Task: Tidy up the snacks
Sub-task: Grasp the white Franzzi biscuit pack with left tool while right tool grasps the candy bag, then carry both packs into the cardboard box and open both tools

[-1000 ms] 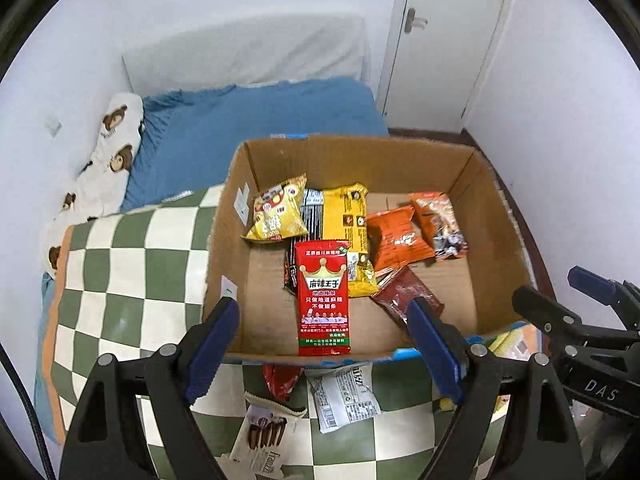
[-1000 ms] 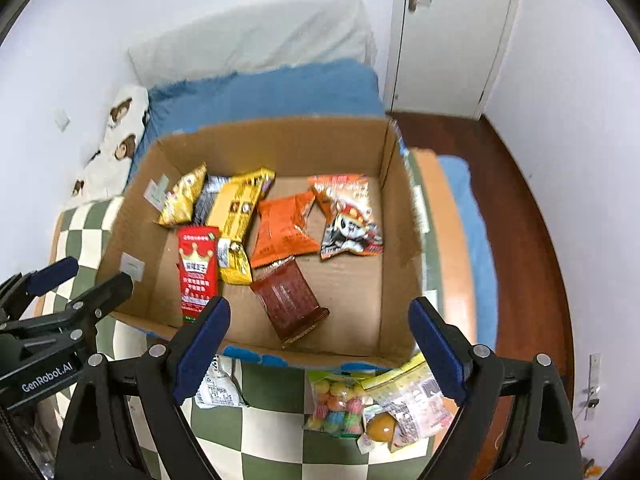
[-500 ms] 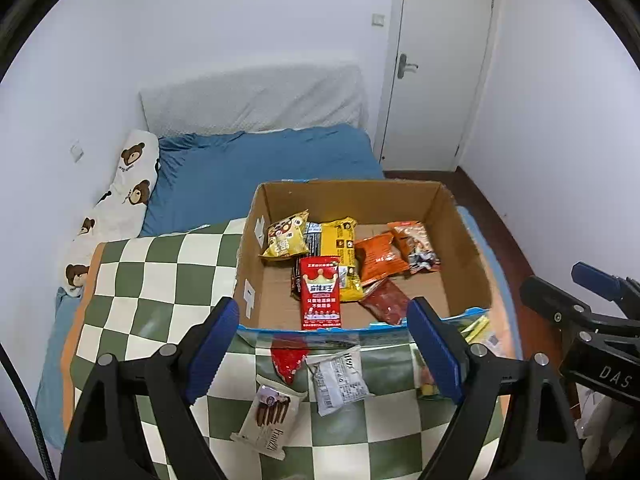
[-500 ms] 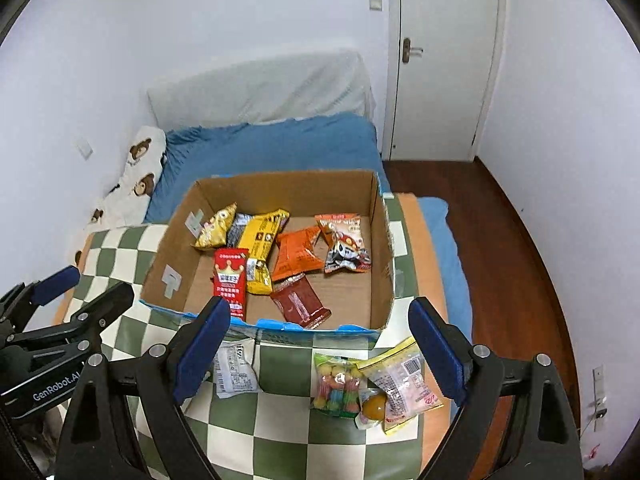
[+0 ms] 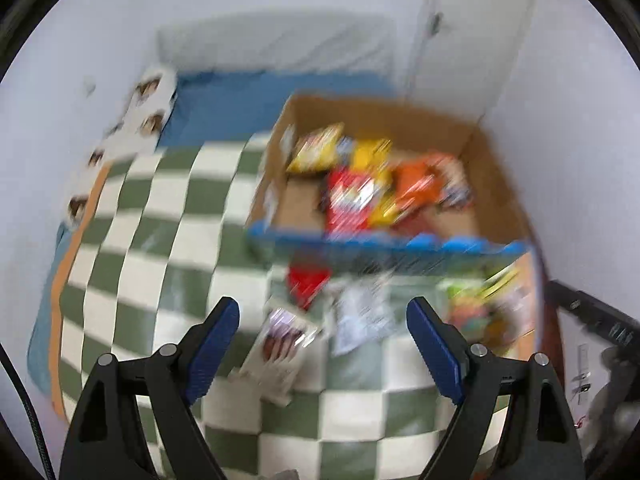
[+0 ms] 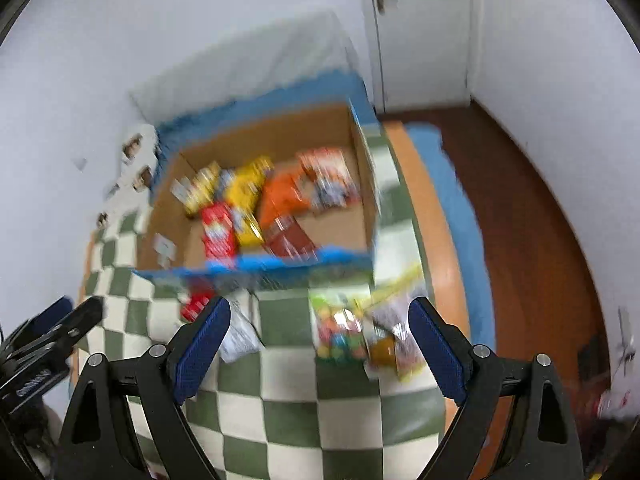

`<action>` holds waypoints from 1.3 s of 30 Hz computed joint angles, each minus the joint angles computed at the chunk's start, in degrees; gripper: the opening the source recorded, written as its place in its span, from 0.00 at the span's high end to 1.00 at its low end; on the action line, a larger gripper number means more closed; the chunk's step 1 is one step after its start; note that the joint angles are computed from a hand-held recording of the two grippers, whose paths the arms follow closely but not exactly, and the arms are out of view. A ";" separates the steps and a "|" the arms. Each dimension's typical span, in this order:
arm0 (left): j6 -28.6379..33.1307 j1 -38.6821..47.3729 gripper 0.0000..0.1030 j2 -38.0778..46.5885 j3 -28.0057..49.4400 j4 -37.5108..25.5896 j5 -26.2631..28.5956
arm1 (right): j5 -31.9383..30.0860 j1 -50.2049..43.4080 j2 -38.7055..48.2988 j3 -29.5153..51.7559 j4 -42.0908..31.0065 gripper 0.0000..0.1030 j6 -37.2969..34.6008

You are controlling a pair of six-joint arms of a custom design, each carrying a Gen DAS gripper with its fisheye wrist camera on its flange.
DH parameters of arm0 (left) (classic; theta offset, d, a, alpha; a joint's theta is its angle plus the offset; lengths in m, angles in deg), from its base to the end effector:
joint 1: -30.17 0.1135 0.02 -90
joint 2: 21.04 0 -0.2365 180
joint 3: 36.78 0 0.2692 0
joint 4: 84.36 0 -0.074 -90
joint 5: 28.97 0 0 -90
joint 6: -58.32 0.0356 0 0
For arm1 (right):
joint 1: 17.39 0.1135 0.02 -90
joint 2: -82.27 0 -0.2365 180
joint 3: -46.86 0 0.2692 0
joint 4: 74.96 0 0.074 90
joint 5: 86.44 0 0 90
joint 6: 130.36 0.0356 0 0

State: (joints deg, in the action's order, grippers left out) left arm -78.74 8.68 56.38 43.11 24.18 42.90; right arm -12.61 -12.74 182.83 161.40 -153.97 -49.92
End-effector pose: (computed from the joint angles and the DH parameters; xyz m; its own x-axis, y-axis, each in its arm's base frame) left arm 0.2610 -0.0908 0.2553 -0.7706 -0.4443 -0.4569 -0.4694 0.8806 -0.0646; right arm 0.3682 0.0399 0.3129 -0.8586 -0.2299 -0.4582 -0.3424 0.9224 0.1788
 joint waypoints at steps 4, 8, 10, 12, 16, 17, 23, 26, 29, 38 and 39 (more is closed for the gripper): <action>-0.24 5.16 0.17 -1.14 -10.41 3.53 5.33 | -0.44 -1.79 7.66 -2.94 1.43 0.10 1.37; 2.42 9.03 0.17 0.94 -15.76 7.64 9.46 | -0.84 -1.25 14.07 -5.14 4.78 0.10 3.15; 5.57 9.96 0.17 4.94 -16.66 9.93 11.01 | -0.44 -0.17 16.64 -5.76 6.75 0.10 3.81; 8.58 9.77 0.17 9.67 -15.24 10.67 11.35 | 0.72 1.11 18.90 -5.86 8.28 0.11 4.45; 14.72 8.06 0.17 21.58 -9.69 12.01 11.43 | 4.24 3.89 21.63 -6.11 11.95 0.15 5.17; 15.68 7.75 0.17 23.83 -8.52 12.39 11.45 | 5.13 4.49 22.86 -5.48 12.11 0.16 5.47; 12.60 7.94 0.41 24.83 -10.73 18.65 16.34 | 11.79 7.79 23.88 -8.08 16.60 0.45 6.96; 6.91 6.47 0.41 21.05 -15.49 20.38 19.82 | 11.32 8.91 19.93 -13.56 17.57 0.49 5.76; 0.12 3.12 0.41 17.00 -21.14 22.40 22.47 | 10.95 9.83 14.50 -22.17 18.75 0.49 3.61; -9.18 -4.01 0.29 15.42 -27.61 27.64 26.83 | 7.88 8.93 0.94 -43.91 18.05 0.49 -1.58; -9.13 -4.42 0.26 17.18 -26.64 28.29 27.72 | 7.56 8.77 1.25 -44.10 17.80 0.49 -1.69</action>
State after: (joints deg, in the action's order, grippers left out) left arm -87.87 4.25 73.56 16.48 52.47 70.62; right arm -5.05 -3.98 184.08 117.30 -136.16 -51.61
